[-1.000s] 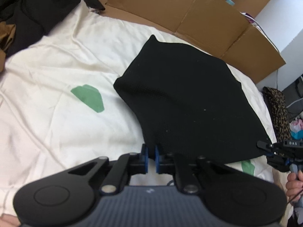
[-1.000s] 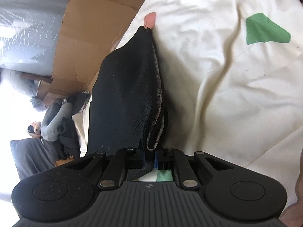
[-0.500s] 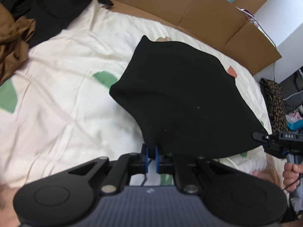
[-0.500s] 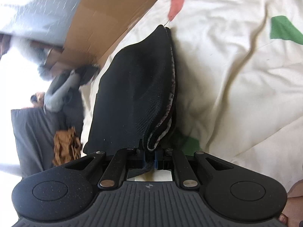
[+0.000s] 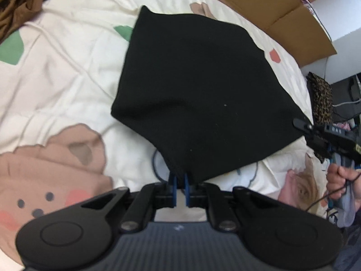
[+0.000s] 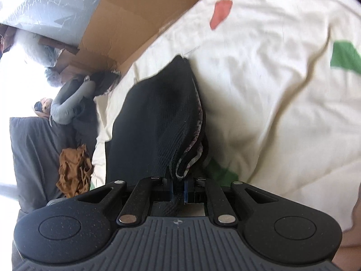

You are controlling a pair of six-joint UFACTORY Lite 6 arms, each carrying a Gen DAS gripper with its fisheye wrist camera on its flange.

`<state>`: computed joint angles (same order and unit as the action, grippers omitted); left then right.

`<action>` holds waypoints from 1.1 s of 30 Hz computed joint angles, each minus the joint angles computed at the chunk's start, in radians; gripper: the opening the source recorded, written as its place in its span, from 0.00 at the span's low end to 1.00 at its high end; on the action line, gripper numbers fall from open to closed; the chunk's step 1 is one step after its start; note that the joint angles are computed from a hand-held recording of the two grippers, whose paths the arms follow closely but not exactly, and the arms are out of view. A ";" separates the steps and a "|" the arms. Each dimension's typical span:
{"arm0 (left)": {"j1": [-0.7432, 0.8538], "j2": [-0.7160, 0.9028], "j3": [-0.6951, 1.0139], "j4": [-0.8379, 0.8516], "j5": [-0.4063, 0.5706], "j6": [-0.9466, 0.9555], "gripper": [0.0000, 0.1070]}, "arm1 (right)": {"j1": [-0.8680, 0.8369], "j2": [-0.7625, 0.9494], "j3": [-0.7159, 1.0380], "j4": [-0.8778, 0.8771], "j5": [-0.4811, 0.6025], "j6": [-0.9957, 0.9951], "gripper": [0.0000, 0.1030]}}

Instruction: Fold clothes

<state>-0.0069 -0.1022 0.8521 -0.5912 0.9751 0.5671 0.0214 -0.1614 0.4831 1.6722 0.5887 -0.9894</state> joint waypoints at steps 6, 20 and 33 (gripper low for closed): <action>-0.064 0.012 -0.028 -0.064 0.008 -0.001 0.07 | -0.072 0.067 0.100 -0.050 0.006 -0.006 0.07; -0.258 0.087 -0.031 -0.260 0.006 0.082 0.07 | -0.147 0.300 0.433 -0.235 -0.039 0.100 0.07; -0.373 0.112 -0.022 -0.318 -0.015 0.136 0.05 | -0.184 0.468 0.622 -0.330 -0.057 0.105 0.07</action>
